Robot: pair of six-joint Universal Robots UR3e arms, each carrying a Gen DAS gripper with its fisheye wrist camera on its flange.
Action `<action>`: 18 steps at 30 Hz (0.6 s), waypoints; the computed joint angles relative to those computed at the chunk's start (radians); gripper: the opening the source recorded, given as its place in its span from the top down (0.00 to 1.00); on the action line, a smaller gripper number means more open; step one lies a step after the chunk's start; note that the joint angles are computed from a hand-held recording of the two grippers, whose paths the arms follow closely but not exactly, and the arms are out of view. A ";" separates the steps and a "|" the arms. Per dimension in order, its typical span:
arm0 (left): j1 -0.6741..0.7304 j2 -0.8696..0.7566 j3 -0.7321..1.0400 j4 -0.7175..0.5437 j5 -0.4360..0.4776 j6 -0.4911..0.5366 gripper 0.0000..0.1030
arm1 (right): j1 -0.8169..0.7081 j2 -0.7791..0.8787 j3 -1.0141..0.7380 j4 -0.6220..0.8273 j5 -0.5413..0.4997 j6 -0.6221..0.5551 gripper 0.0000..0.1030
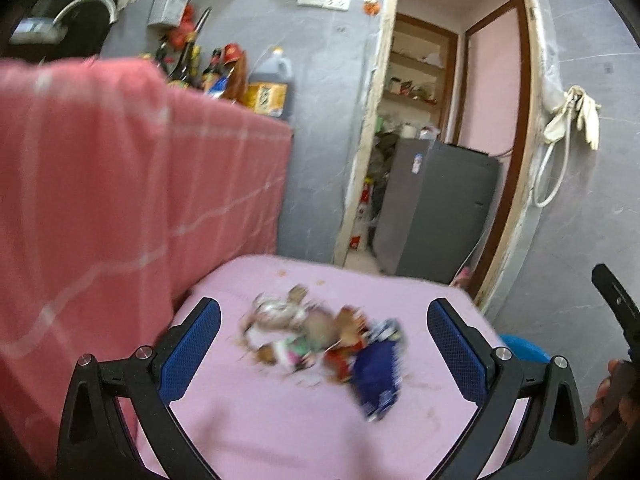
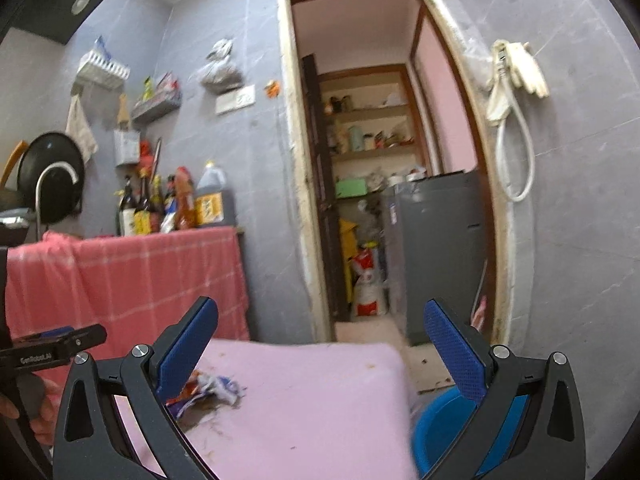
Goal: Collect trash
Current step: 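Move both open tools back toward the trash pile on the table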
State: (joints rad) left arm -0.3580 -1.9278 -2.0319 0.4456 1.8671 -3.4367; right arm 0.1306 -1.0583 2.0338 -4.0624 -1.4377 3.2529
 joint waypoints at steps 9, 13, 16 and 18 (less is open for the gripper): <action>0.087 0.016 -0.130 0.011 -0.067 0.009 0.02 | 0.054 0.075 -0.104 0.193 0.036 -0.062 0.00; 0.116 0.023 -0.134 -0.034 -0.129 0.008 0.02 | 0.053 0.098 -0.184 0.344 0.081 -0.079 0.00; 0.140 0.014 -0.079 -0.118 -0.173 0.011 0.06 | 0.044 0.115 -0.241 0.453 0.127 -0.080 0.02; 0.164 0.011 -0.057 -0.166 -0.214 0.014 0.14 | 0.044 0.132 -0.291 0.526 0.142 -0.080 0.09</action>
